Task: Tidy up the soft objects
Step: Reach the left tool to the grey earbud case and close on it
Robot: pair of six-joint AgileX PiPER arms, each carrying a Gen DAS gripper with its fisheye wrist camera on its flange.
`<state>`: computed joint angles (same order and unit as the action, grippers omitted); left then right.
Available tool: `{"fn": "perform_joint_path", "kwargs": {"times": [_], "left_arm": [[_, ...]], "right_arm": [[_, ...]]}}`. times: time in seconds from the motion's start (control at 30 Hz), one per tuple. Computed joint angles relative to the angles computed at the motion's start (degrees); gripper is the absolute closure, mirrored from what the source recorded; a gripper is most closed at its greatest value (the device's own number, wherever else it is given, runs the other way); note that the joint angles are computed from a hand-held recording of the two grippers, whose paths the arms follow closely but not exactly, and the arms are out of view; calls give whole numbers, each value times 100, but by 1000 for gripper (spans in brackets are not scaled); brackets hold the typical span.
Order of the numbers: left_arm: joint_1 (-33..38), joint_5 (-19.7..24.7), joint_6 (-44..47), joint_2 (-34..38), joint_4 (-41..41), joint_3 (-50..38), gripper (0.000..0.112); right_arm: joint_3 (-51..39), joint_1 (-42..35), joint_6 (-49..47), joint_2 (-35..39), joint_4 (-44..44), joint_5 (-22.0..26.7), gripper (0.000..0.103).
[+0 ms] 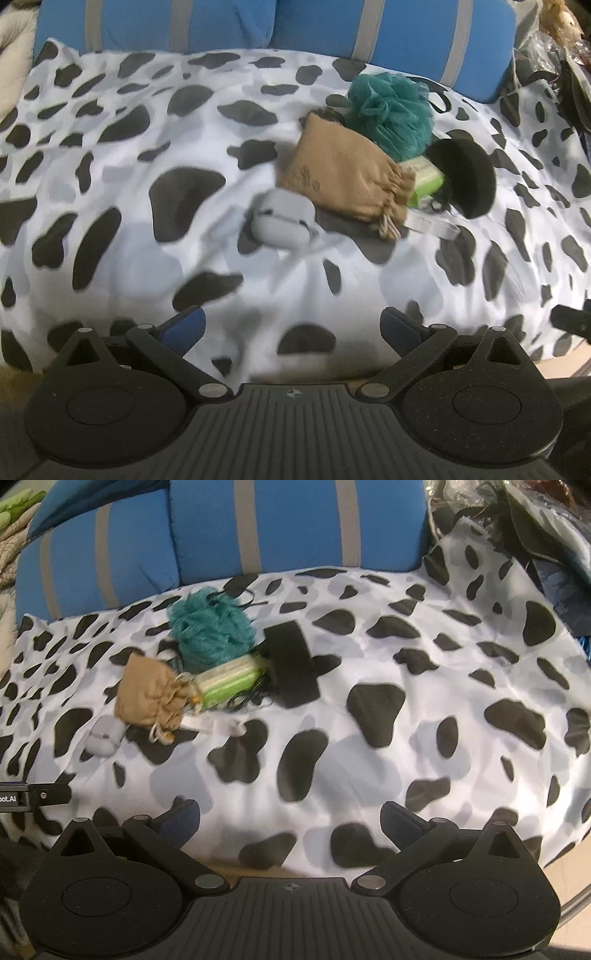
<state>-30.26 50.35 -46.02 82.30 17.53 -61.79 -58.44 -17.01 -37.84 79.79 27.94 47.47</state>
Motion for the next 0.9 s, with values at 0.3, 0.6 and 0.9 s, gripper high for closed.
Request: {"fn": "perform_joint_path", "kwargs": {"times": [0.3, 0.6, 0.9], "left_arm": [[741, -218, 1371, 662, -434, -490, 9], [1155, -439, 1939, 1222, -907, -856, 9], [1358, -599, 2401, 1776, -1223, -1269, 10]], "right_arm": [[123, 205, -332, 259, 165, -1143, 0], [-409, 145, -706, 815, 660, -422, 0], [-415, 191, -940, 821, 795, -429, 0]]}}
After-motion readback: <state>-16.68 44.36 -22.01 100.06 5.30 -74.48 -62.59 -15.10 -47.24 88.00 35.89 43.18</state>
